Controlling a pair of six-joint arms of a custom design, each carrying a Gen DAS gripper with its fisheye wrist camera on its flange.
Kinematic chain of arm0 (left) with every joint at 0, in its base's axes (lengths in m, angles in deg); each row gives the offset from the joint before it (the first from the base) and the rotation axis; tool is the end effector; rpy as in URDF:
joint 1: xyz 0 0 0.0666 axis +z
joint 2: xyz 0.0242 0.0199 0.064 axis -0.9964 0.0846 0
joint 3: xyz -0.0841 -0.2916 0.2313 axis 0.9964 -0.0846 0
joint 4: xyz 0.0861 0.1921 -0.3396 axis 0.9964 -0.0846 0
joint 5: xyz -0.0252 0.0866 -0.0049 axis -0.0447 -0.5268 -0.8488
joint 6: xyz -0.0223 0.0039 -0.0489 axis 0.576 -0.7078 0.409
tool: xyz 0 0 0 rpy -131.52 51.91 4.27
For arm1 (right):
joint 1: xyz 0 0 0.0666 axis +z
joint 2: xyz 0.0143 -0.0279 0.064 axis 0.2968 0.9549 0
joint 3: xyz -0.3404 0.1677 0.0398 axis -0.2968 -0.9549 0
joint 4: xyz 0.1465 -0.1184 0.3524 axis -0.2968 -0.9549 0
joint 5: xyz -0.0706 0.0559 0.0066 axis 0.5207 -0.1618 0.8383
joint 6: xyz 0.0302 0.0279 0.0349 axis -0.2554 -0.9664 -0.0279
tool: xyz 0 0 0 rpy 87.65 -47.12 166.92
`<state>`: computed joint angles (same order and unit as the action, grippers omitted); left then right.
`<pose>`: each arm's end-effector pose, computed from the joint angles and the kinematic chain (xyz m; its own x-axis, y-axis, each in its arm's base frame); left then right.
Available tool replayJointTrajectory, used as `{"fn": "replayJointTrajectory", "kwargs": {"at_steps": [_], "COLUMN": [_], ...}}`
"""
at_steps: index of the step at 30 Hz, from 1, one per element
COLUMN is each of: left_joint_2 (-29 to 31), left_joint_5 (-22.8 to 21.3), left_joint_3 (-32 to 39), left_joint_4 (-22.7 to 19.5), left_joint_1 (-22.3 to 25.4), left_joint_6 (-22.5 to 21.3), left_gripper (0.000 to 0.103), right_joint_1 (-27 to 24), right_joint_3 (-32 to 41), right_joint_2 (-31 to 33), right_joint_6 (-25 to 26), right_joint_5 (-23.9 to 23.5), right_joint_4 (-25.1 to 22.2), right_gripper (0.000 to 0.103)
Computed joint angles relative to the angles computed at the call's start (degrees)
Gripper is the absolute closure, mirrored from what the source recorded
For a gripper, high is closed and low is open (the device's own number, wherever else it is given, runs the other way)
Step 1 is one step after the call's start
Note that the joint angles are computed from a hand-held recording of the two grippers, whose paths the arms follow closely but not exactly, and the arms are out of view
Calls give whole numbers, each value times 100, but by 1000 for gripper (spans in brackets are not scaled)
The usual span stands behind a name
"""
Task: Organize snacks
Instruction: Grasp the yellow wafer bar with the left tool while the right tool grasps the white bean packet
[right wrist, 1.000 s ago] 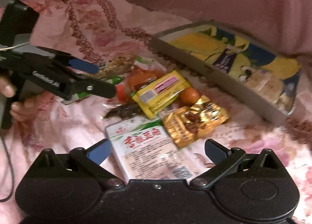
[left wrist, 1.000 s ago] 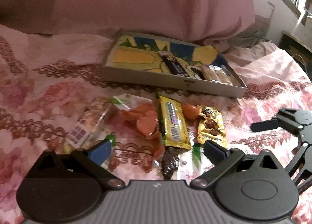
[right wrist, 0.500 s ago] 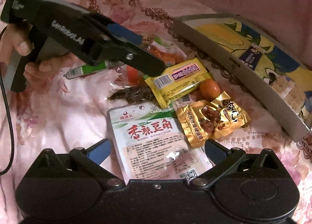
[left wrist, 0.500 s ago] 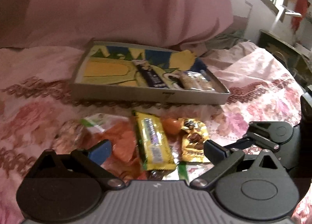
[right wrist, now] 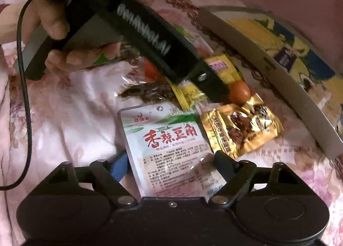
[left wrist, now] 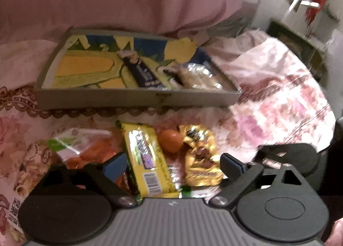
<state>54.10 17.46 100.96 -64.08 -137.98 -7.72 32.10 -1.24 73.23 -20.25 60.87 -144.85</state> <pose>0.3052 -0.3814 0.3391 -0.7405 -0.0947 -0.6653 0.1057 0.9613 -0.2545 0.3540 0.1096 0.3256 -0.2240 -0.8253 -0.5183 -0.9630 0.2692 -0.0125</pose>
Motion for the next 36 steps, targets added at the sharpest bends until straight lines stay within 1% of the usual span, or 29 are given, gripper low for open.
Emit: {"fn": "replayJointTrajectory", "kwargs": {"at_steps": [3,6,8,10,12,14,15,16,18,19,20,21,22,23,24,25,26,27,29,32,34,36], "left_joint_2": [105,197,267,369,548,638,666,690,726,721,712,685,652,593,529,480,450,443,458,451,384,312], "left_joint_5": [-211,-296,-303,-291,-137,-170,-193,-210,-298,-356,-378,-389,-387,-333,-261,-224,-211,-219,-255,-214,-89,34], "left_joint_3": [119,222,276,377,560,609,634,662,705,703,705,691,664,605,532,476,444,442,485,553,524,484], "left_joint_4": [-209,-358,-381,-446,-712,-782,-797,-830,-938,-985,-1008,-1023,-1022,-975,-874,-807,-772,-783,-891,-1131,-1184,-1223], "left_joint_1": [-87,-136,-134,-99,6,50,52,50,28,17,16,23,39,69,101,120,128,122,88,28,21,32], "left_joint_6": [-154,-318,-408,-400,-177,-125,-158,-202,-291,-321,-309,-249,-162,-81,-2,84,151,183,206,436,626,784], "left_gripper": [10,10,10,10,13,15,15,16,21,25,30,33,39,40,40,40,40,40,41,41,42,43], "right_joint_1": [10,0,-70,-148,-219,-222,-206,-185,-124,-90,-61,-39,-9,20,47,81,111,125,135,111,86,76], "right_joint_3": [11,109,170,179,146,49,-55,-152,-243,-303,-370,-426,-508,-595,-668,-752,-860,-948,-1091,-1224,-1288,-1288], "right_joint_2": [-79,-55,-30,-27,-39,-78,-151,-211,-236,-278,-336,-393,-485,-589,-674,-770,-890,-988,-1148,-1311,-1385,-1370], "right_joint_6": [-76,-338,-397,-363,-283,-151,-57,52,195,210,255,333,459,575,670,738,816,893,968,911,846,838], "right_joint_5": [217,448,522,539,445,416,432,420,385,381,362,343,343,351,374,433,493,531,614,695,744,791], "right_joint_4": [-7,-53,-93,-55,19,190,366,566,832,959,1076,1150,1233,1310,1388,1483,1622,1742,1970,2293,2514,2609], "right_gripper": [26,27,28,28,28,20,18,16,16,20,27,31,39,50,56,64,70,73,84,86,86,87]}}
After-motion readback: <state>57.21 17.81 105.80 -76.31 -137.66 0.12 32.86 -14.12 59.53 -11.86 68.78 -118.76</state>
